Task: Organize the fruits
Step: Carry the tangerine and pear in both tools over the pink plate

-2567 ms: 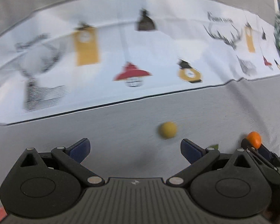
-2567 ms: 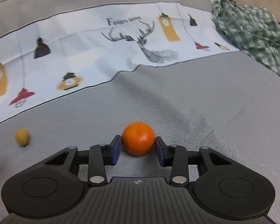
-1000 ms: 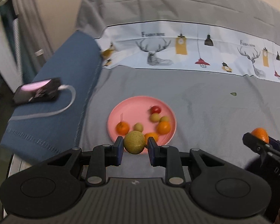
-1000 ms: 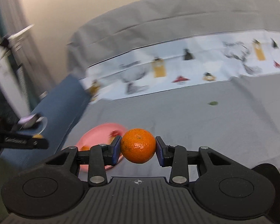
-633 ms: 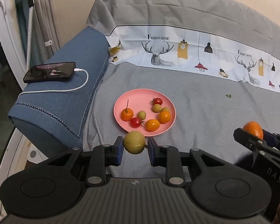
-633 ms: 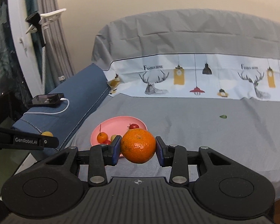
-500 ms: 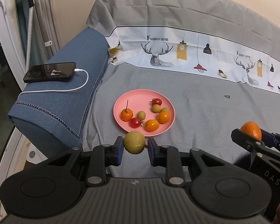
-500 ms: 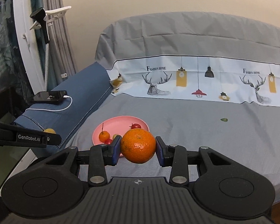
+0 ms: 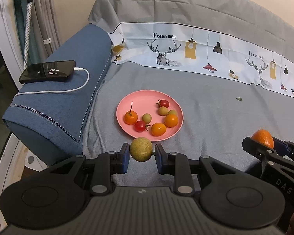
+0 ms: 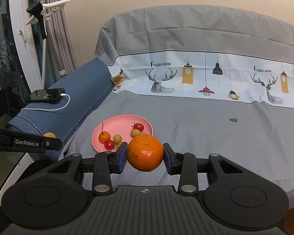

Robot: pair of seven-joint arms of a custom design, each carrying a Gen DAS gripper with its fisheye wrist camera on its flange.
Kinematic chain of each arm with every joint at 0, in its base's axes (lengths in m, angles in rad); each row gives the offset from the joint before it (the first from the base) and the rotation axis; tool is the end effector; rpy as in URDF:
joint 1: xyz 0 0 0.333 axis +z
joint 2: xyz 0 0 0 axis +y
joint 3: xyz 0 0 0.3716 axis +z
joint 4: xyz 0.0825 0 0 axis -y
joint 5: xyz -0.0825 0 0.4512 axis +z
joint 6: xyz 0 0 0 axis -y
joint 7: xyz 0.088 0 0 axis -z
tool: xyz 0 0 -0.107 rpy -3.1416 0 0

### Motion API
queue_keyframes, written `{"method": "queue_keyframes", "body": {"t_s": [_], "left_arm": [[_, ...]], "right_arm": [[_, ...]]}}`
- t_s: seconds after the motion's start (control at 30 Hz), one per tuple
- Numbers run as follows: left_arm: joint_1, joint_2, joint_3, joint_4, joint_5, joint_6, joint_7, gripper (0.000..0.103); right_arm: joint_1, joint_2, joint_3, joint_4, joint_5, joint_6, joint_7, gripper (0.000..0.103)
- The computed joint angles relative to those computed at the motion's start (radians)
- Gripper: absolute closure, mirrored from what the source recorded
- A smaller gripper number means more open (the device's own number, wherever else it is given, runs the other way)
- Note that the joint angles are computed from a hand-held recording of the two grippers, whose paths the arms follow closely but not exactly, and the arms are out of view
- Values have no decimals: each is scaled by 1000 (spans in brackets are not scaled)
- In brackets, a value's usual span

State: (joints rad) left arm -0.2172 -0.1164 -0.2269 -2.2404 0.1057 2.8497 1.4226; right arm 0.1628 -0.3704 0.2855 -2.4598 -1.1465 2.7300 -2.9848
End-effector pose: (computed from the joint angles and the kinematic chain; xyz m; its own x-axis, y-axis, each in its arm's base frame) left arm 0.5406 -0.2679 0.5209 -0.3777 -0.9258 -0.0177 -0.6879 0.2933 -0.6639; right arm 0.4341 0.2552 0.4935 -0.2214 -0.9612 -0.1643 -0.5297 0.2600 -0.8073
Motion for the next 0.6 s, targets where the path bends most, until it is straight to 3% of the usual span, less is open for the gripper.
{"method": "queue_keyframes", "body": {"t_s": [0.6], "left_arm": [[4,103,11,93,-18,-76,20,73]], "right_arm": [[19,98,-47,47,79,13,-101,63]]}}
